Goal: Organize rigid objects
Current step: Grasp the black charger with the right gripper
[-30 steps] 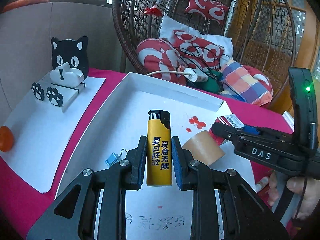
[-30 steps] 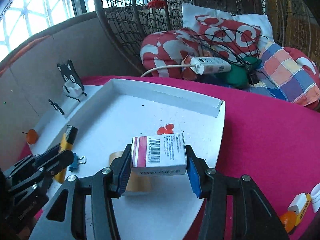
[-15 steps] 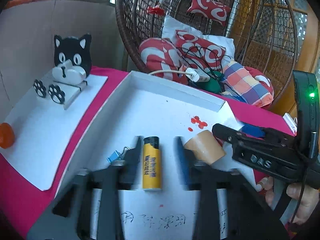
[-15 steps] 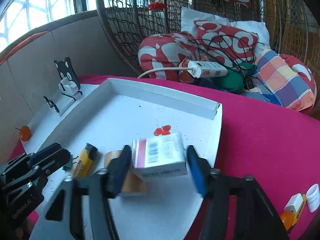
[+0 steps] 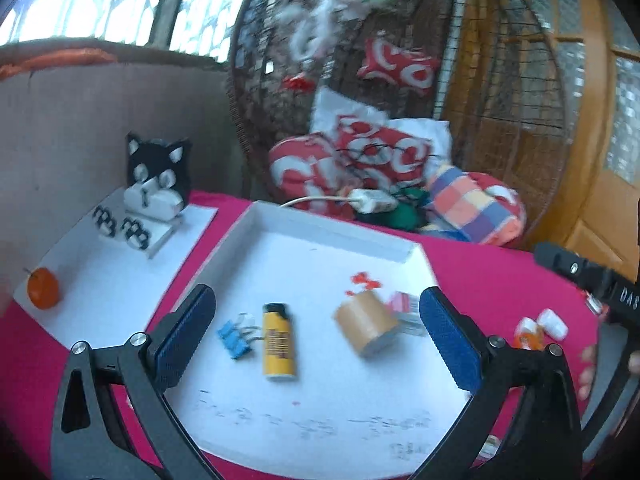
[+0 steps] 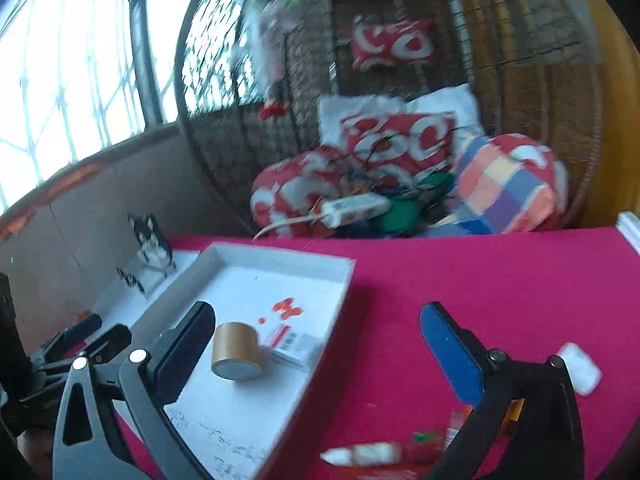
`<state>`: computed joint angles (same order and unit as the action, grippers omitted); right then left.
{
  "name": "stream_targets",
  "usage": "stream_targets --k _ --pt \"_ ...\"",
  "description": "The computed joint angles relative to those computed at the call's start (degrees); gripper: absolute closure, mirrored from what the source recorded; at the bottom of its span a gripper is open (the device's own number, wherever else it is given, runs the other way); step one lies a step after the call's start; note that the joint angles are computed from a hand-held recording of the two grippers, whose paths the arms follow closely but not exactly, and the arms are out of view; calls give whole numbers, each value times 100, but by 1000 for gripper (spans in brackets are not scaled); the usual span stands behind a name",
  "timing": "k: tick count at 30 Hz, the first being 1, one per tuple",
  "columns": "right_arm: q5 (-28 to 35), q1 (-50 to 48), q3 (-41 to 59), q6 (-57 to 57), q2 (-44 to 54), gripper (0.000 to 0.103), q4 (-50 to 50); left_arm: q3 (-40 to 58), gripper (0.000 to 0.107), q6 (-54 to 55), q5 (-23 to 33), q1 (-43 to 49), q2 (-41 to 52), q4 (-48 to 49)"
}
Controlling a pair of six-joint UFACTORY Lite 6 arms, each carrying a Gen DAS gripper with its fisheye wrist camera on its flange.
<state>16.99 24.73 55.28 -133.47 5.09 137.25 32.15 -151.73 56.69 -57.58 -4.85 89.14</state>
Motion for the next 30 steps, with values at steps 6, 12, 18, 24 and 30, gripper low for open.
stream_targets --k 6,12,18,24,30 --pt "282 -1265 -1394 -1283 -1084 0 659 897 4 282 -71 -852 944 425" --pt "587 -2221 -1749 -215 -515 0 -1171 1726 4 222 -1034 -1039 1984 1111" --pt "634 -2300 -1732 103 -29 31 -1753 2260 4 304 -1899 -974 2498 1318" --pt "669 -2166 -2040 -299 -65 39 -1749 2747 19 624 -2386 -1007 3017 1307" --pt "667 -2113 -2048 -277 -73 51 -1858 3415 22 1269 -2742 -962 3569 925"
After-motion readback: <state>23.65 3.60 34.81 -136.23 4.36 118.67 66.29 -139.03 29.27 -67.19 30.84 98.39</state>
